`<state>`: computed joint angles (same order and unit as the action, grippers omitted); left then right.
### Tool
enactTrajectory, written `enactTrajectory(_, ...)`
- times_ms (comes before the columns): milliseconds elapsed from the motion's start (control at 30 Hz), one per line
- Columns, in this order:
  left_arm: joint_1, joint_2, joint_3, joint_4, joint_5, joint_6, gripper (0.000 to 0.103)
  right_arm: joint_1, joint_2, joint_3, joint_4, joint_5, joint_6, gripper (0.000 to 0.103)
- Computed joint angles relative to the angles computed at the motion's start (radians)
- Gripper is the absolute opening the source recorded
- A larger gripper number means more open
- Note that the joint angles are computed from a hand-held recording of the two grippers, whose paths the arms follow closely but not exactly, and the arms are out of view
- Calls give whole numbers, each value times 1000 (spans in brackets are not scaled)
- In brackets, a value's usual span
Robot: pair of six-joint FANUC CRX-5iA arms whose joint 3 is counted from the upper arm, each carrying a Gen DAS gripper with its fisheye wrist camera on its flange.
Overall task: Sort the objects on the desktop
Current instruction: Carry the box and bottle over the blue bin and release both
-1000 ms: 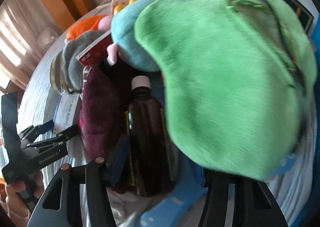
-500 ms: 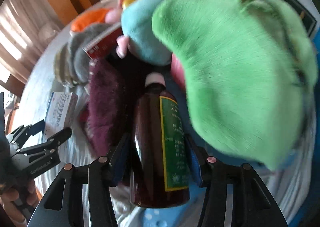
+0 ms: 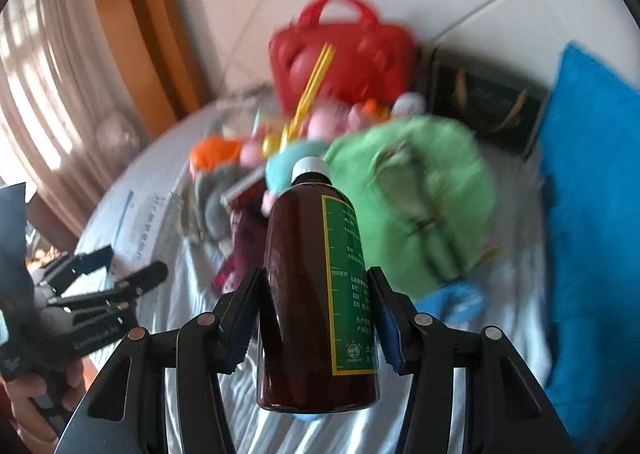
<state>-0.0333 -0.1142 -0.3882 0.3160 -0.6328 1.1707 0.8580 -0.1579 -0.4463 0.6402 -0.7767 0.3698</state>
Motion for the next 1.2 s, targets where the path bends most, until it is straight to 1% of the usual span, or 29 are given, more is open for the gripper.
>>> enactTrajectory(67, -9, -22, -7, 82, 4, -90, 71, 16, -60, -43, 82, -23, -81, 52)
enactTrajectory(100, -5, -27, -11, 125, 4, -143, 71, 29, -97, -63, 135, -50, -130, 52)
enactTrajectory(167, -37, -45, -16, 171, 14, -194, 71, 54, -151, -92, 209, -105, -199, 52)
enactTrajectory(267, -100, -56, -10, 226, 33, -253, 71, 104, -241, -127, 316, -230, -294, 52)
enactTrajectory(367, -174, -65, 1, 288, 51, -314, 71, 157, -321, -151, 378, -355, -344, 52)
enactTrajectory(400, -206, -66, 10, 310, 60, -334, 71, 179, -354, -156, 396, -413, -356, 52)
enactTrajectory(467, -259, -58, 33, 336, 69, -355, 71, 209, -402, -163, 421, -493, -369, 52)
enactTrajectory(533, -323, -35, 83, 346, 70, -346, 71, 238, -457, -169, 438, -591, -363, 52)
enactTrajectory(667, -435, 34, 201, 308, 76, -283, 71, 227, -524, -149, 451, -715, -297, 52)
enactTrajectory(700, -467, 61, 250, 289, 65, -252, 71, 204, -541, -138, 447, -731, -266, 52)
enactTrajectory(767, -516, 108, 335, 242, 38, -189, 71, 134, -571, -118, 416, -714, -205, 52)
enactTrajectory(800, -540, 140, 387, 214, 20, -153, 71, 80, -584, -105, 390, -690, -164, 52)
enactTrajectory(833, -570, 183, 461, 165, -16, -96, 71, 14, -590, -91, 360, -662, -119, 52)
enactTrajectory(867, -588, 213, 510, 133, -43, -57, 71, -45, -589, -79, 331, -636, -80, 51)
enactTrajectory(900, -615, 260, 588, 78, -86, 3, 71, -121, -585, -65, 289, -598, -31, 52)
enactTrajectory(933, -633, 298, 643, 42, -120, 40, 71, -192, -595, -53, 241, -566, 29, 52)
enactTrajectory(967, -654, 347, 719, -1, -168, 88, 71, -279, -577, -36, 187, -530, 80, 51)
enactTrajectory(1000, -677, 406, 810, -53, -226, 147, 71, -335, -570, -32, 151, -505, 116, 51)
enactTrajectory(1067, -715, 498, 950, -121, -320, 217, 71, -493, -535, -12, 45, -441, 215, 52)
enactTrajectory(1100, -734, 548, 1029, -169, -371, 265, 71, -559, -536, 1, -6, -433, 269, 52)
enactTrajectory(1200, -769, 694, 1245, -249, -518, 339, 71, -716, -475, 15, -97, -382, 365, 51)
